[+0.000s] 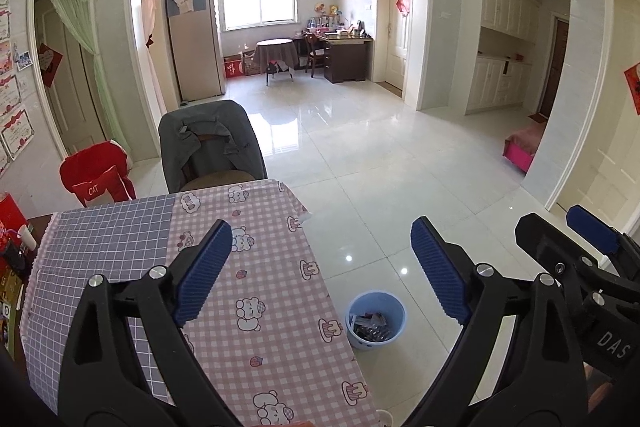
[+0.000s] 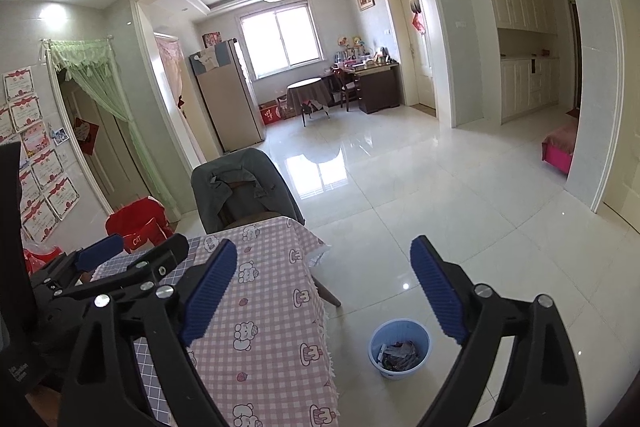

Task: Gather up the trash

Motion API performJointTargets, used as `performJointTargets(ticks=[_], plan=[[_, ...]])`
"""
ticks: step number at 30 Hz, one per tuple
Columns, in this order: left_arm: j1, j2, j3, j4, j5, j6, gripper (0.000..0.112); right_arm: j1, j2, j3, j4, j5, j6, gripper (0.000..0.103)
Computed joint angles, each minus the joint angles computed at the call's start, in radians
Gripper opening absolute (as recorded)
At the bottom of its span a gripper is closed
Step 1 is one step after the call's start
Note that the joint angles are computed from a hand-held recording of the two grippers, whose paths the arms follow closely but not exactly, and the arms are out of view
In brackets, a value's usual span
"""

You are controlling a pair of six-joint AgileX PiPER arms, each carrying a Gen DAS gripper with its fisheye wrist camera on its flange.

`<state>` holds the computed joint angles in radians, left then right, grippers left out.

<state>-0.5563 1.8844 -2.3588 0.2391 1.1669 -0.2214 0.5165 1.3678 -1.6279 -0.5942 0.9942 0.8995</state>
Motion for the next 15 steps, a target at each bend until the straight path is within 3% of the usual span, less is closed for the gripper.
performJointTargets(ticks=[15], plan=[[-0.022,0.028,-0.076,0.049,0.029,-0.027,0.090,-0.029,-0.018,0.005,0.003,-0.040,-0.028,0.088]])
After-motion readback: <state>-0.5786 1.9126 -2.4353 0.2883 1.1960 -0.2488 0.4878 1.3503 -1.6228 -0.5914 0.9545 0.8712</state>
